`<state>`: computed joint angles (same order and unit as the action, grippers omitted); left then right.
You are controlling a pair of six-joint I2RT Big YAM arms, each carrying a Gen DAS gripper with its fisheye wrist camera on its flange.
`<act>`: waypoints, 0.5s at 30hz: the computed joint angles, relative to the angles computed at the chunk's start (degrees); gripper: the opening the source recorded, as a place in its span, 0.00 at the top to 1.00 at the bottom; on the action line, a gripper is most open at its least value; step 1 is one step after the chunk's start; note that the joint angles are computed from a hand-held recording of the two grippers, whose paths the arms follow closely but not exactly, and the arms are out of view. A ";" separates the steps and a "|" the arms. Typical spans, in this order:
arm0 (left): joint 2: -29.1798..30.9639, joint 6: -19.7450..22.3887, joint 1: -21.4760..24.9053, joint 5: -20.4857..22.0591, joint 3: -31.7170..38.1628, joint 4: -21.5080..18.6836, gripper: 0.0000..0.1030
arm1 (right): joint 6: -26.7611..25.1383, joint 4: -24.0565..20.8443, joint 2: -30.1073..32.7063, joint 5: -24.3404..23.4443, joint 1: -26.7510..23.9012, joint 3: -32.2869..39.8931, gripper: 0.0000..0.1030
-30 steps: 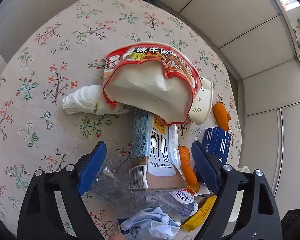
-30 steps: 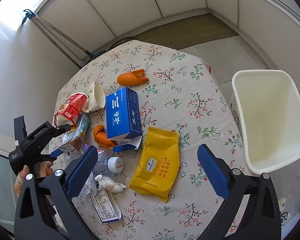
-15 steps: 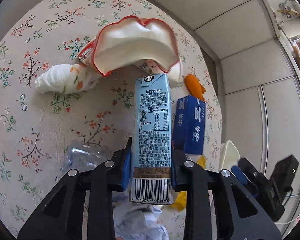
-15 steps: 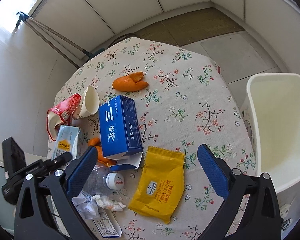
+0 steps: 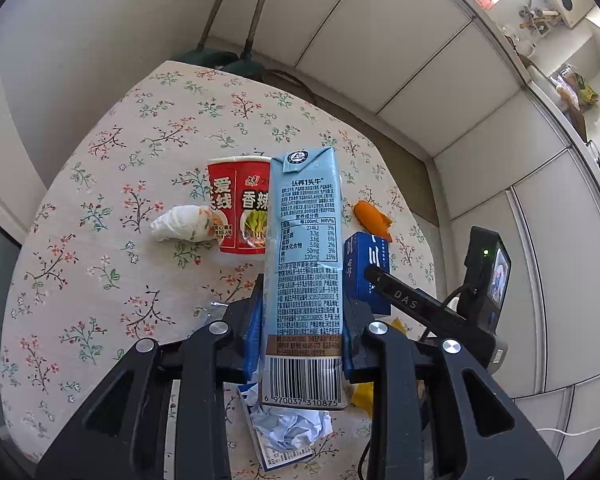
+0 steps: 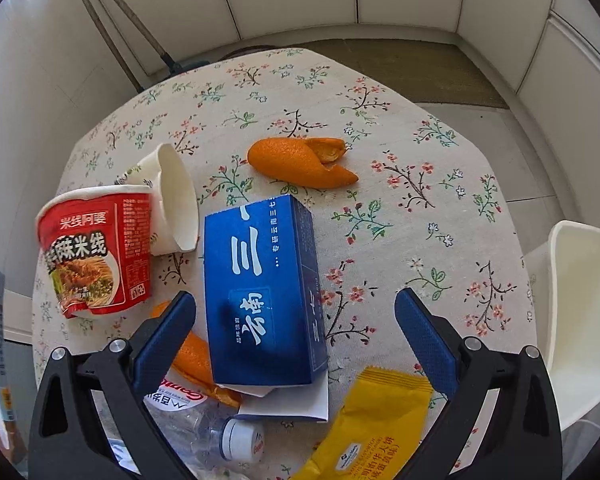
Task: Collect trash
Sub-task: 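Grasp the milk carton with the left tool while the right tool grasps the blue box, then carry the blue box to the white bin and open the right tool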
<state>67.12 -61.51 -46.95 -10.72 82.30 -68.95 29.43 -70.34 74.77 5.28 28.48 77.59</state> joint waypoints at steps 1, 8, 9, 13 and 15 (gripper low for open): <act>0.09 0.19 0.55 0.45 -0.13 0.05 0.72 | 0.63 -0.44 0.62 1.10 0.43 0.08 0.06; -0.52 -0.08 0.89 1.01 -0.90 -0.49 0.72 | 1.07 -0.77 2.16 1.54 1.44 0.43 0.27; -0.53 -0.20 0.95 1.11 -0.90 -0.51 0.72 | 1.17 -0.83 2.35 1.12 1.45 0.34 0.33; -0.46 -0.39 0.60 0.73 -0.70 -0.60 0.72 | 1.49 -0.80 2.09 0.03 0.78 -0.46 0.45; -0.34 -0.38 0.40 0.43 -0.58 -0.50 0.72 | 1.52 -0.43 1.50 -0.06 0.42 -0.80 0.45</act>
